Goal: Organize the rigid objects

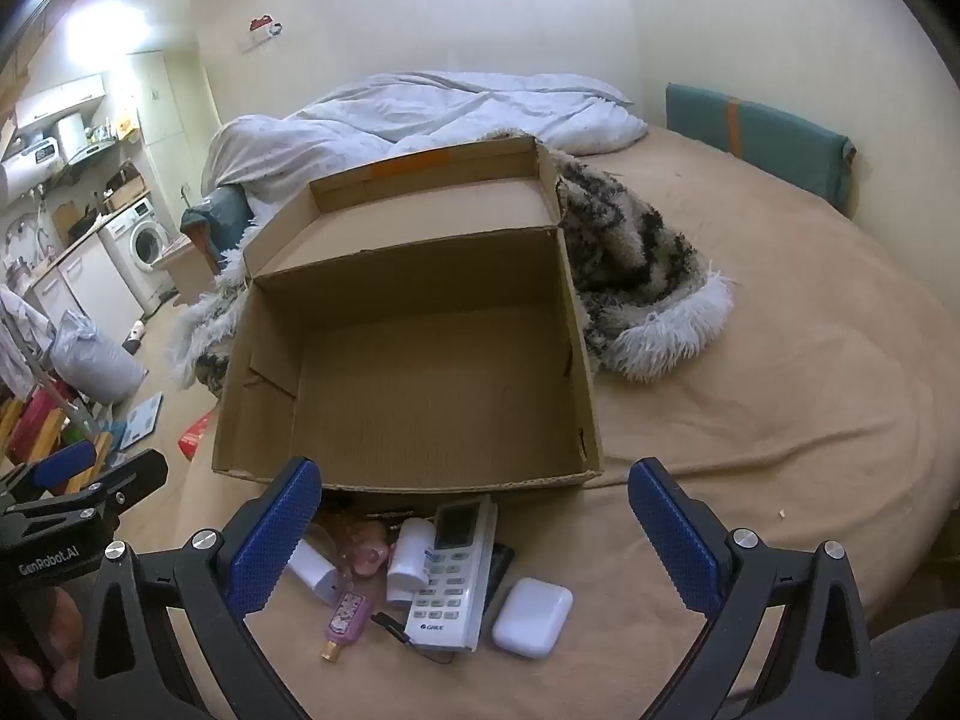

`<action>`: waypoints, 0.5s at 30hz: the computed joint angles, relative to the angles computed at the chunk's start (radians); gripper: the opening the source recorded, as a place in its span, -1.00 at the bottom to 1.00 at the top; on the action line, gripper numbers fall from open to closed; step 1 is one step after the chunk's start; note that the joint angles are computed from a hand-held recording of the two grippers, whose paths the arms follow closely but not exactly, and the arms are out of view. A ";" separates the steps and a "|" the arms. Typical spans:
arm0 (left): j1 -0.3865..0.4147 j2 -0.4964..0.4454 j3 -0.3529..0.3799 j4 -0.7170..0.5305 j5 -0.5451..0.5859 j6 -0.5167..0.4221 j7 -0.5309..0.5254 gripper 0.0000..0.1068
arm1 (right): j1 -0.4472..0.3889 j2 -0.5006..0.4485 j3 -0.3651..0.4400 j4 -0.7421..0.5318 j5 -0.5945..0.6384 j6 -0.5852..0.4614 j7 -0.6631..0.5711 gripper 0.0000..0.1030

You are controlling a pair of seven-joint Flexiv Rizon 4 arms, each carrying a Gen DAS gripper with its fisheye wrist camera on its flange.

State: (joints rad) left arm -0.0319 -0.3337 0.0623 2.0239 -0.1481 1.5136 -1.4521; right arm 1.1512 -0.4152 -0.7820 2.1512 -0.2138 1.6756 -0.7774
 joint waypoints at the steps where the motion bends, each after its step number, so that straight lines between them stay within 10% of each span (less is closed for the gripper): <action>1: 0.000 -0.001 0.001 -0.001 0.001 -0.001 -0.001 0.92 | -0.003 0.001 0.003 0.000 0.000 0.000 0.000 1.00; 15: -0.007 -0.005 0.011 -0.003 0.014 0.015 -0.010 0.92 | -0.016 0.005 0.022 -0.002 0.007 0.002 0.004 1.00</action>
